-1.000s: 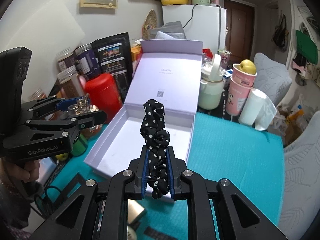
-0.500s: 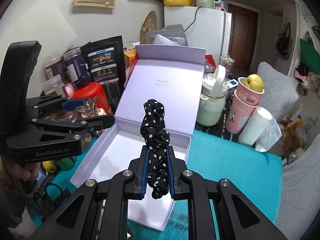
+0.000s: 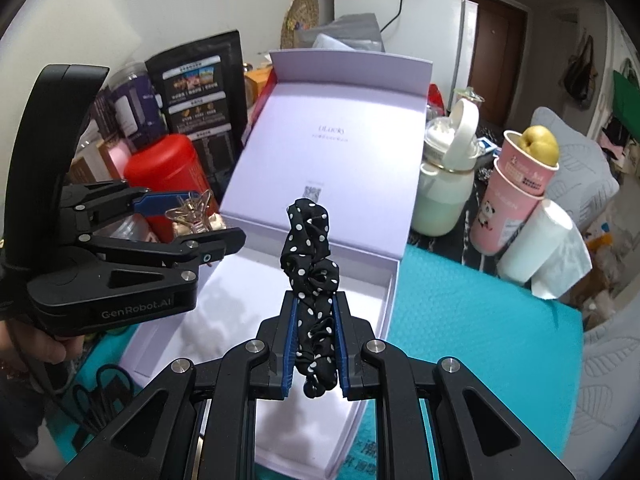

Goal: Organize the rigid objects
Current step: 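Carry the gold clip in the left gripper toward the white box while the right gripper carries the scrunchie there, then open the left gripper over the white box while the right gripper releases the scrunchie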

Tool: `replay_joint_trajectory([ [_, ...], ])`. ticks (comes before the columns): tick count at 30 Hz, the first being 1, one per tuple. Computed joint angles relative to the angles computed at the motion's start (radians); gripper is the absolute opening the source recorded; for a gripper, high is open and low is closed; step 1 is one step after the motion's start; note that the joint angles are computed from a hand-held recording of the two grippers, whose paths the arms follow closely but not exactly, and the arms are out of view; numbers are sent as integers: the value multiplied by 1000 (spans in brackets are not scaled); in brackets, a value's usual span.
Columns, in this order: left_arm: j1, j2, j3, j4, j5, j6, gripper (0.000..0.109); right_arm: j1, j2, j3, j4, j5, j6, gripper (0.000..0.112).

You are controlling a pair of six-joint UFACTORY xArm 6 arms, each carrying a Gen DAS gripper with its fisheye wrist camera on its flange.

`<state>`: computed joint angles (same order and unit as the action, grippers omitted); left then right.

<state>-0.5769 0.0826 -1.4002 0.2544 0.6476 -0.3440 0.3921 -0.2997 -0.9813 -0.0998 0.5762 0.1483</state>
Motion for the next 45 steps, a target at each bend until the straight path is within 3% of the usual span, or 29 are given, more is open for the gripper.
replay_joint_trajectory([
  [14,-8,58,-31,53,64,-44,57,-1,68,-21,14,25,-23,19],
  [20,-8,71,-43,-10,91,-11,58,-10,71,-29,30,39,-21,40],
  [21,-8,72,-44,-15,96,-12,59,-12,70,-30,32,45,-17,43],
  [23,-7,75,-51,-13,116,-32,76,-16,66,-29,42,51,-16,50],
  [25,-7,70,-43,-5,106,-39,87,-19,64,-32,34,64,-6,53],
  [45,-22,-80,74,23,57,-66,89,-1,-57,18,-35,89,94,59],
])
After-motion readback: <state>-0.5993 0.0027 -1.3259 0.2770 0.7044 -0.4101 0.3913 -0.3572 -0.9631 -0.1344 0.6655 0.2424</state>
